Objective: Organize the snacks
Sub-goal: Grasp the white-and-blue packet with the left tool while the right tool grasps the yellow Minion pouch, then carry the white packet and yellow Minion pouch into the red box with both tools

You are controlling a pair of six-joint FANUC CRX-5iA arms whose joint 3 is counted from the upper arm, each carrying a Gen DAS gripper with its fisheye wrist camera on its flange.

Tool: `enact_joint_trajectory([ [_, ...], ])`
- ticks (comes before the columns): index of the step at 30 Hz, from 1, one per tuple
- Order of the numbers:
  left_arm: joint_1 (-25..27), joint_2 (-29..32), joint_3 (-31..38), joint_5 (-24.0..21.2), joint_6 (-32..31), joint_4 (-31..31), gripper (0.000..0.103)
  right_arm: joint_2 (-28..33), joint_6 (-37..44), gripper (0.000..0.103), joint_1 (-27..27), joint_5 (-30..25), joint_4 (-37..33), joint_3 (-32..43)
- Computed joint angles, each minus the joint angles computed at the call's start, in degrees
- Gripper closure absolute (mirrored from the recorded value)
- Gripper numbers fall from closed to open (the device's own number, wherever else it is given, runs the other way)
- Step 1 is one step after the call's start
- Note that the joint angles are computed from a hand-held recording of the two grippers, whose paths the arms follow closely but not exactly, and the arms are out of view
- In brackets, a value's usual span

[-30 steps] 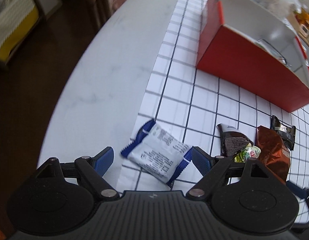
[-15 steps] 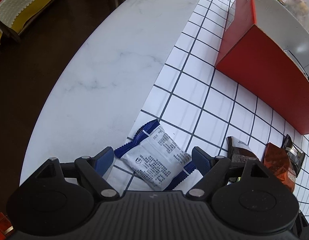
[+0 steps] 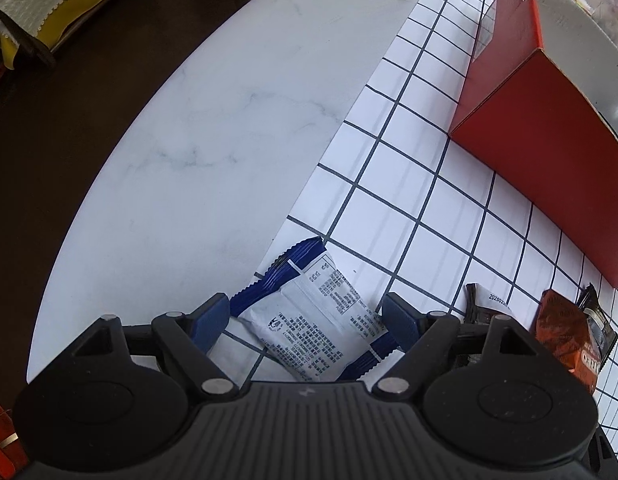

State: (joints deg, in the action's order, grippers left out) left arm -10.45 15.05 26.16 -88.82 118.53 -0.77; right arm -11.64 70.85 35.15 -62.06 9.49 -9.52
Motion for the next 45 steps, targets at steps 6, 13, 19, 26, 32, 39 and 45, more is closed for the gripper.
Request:
enact_joint_trajectory([
  [6,0.3,-1.3,-1.6,1.2,-0.1,0.4,0.028,0.3,-0.8,0.043,0.8,1.9,1.7,-0.9],
  [13,1.1,-2.9,-3.6,2.3,-0.9,1.8,0.036,-0.7,-1.1,0.052,1.3,1.8,1.9,-1.6],
  [19,2.3,-5.1,-6.9,3.9,-3.4,4.6,0.037,-2.4,-2.0,0.052,1.1,-0.5,-0.3,-1.2],
  [26,3.8,-8.0,-11.1,5.1,-6.2,7.4,0.037,-5.4,-3.6,0.052,0.4,-4.3,-2.9,-1.1],
  [32,4.3,-10.0,-13.0,6.1,-8.6,8.9,0.037,-8.1,-9.0,0.052,1.5,-3.6,0.3,-2.9],
  [39,3.8,-11.5,-12.6,7.7,-11.9,9.6,0.037,-10.4,-14.9,0.052,2.6,-2.0,4.9,-5.1],
  [45,2.7,-10.8,-9.7,8.6,-15.1,10.1,0.037,-11.0,-18.7,0.052,2.0,-1.3,8.2,-5.6],
])
